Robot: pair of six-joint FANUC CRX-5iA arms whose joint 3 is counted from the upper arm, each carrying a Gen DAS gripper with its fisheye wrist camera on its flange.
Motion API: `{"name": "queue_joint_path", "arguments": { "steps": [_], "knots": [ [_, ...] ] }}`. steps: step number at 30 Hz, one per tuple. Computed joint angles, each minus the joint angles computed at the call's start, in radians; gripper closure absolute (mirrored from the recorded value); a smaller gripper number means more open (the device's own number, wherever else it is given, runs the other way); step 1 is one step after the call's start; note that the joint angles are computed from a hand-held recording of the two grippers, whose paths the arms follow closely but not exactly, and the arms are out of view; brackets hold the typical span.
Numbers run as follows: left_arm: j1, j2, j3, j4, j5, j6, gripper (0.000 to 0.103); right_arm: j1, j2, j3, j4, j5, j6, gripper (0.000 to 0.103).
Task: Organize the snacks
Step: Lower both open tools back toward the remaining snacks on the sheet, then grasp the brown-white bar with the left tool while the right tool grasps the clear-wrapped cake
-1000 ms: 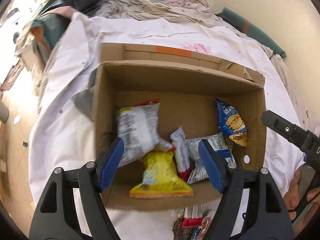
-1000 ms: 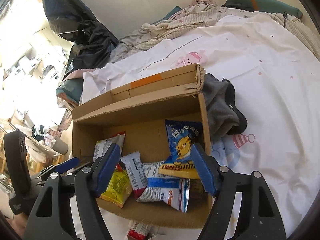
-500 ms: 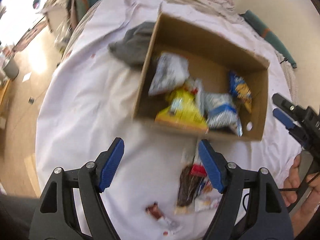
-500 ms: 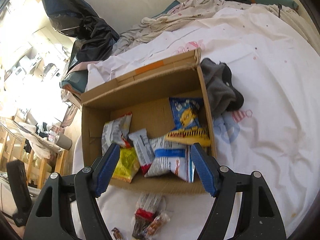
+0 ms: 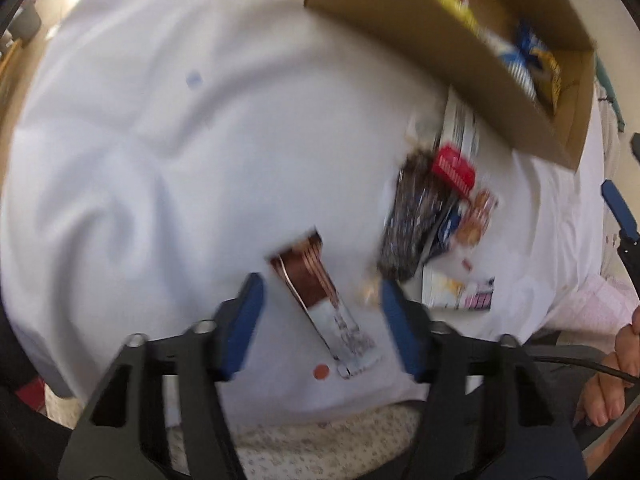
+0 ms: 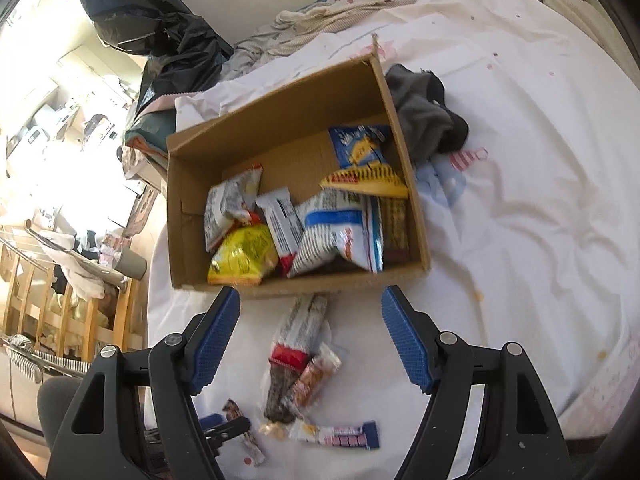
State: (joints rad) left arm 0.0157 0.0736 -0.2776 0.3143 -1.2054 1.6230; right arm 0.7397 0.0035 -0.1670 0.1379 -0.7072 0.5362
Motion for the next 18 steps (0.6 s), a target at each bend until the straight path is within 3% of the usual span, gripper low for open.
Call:
{"name": "queue_joint_path", "arguments": {
  "steps": [2,4,7,15,18],
  "knots": [
    [-0.022,-0.004,0.001,-0.021,0.008,0.008,0.063,0.003,-0.012,-0.016,0.000,-0.004,-0.015,0.027],
    [-0.049,0.011,0.024,-0.046,-0.013,-0.022,0.088,0.003,-0.020,-0.029,-0.006,-0.011,-0.031,0.027],
    [-0.073,0.022,0.054,-0.077,-0.039,-0.054,0.089,-0.011,-0.017,-0.025,-0.070,-0.028,-0.027,0.027],
    [-0.061,0.023,0.164,-0.155,-0.080,-0.097,0.089,-0.093,0.054,0.066,-0.421,-0.091,0.137,0.027],
    [-0.053,0.026,0.215,-0.178,-0.090,-0.130,0.089,-0.108,0.083,0.093,-0.490,-0.121,0.163,0.027]
  ]
}}
